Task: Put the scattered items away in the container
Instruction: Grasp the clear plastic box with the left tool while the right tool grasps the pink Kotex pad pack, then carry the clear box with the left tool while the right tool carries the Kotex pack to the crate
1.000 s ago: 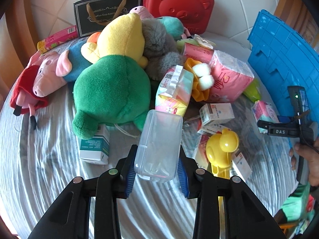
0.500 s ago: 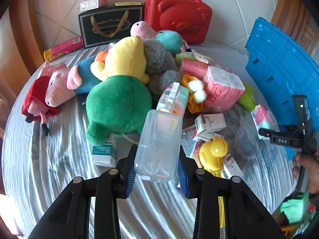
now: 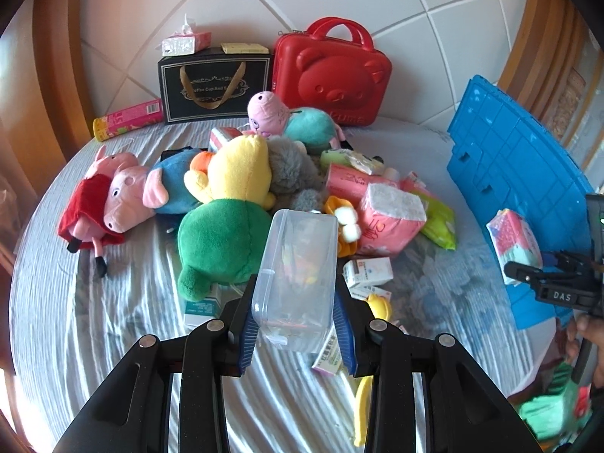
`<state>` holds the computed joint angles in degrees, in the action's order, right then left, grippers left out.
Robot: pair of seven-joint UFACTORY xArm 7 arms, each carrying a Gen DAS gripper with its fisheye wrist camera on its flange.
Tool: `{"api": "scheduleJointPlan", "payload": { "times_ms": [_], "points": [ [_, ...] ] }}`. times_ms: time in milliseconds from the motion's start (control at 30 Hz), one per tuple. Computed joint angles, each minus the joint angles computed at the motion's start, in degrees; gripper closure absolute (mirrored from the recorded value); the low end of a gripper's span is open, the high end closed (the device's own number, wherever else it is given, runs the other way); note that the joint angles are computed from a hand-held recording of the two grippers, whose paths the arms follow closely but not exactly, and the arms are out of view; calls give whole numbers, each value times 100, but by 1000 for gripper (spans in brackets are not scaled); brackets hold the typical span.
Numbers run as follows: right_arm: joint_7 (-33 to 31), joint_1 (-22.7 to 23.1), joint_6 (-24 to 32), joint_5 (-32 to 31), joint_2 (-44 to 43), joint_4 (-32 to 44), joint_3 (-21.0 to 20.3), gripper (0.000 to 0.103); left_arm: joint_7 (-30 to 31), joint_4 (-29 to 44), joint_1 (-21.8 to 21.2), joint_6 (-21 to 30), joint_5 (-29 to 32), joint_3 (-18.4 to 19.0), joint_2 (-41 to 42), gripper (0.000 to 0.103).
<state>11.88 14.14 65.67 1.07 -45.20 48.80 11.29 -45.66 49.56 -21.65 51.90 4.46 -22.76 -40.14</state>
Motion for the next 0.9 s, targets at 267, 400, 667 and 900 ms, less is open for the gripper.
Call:
{"api": "scheduleJointPlan", "payload": {
  "times_ms": [267, 400, 667, 900],
  "points": [
    [14, 44, 415, 93, -201, 808, 53, 33, 38, 407, 157, 144, 181, -55, -15, 70],
    [43, 71, 475, 189, -262, 1087, 131, 33, 96, 640, 237, 209, 260, -88, -2, 70],
    [49, 168, 460, 375, -369, 1312, 216, 33, 182, 1048, 399, 403, 413, -220, -27, 70],
    [-30, 167, 479, 402, -432, 1444, 189, 33, 132, 1215, 487, 461, 444, -364, -91, 70]
  ]
}}
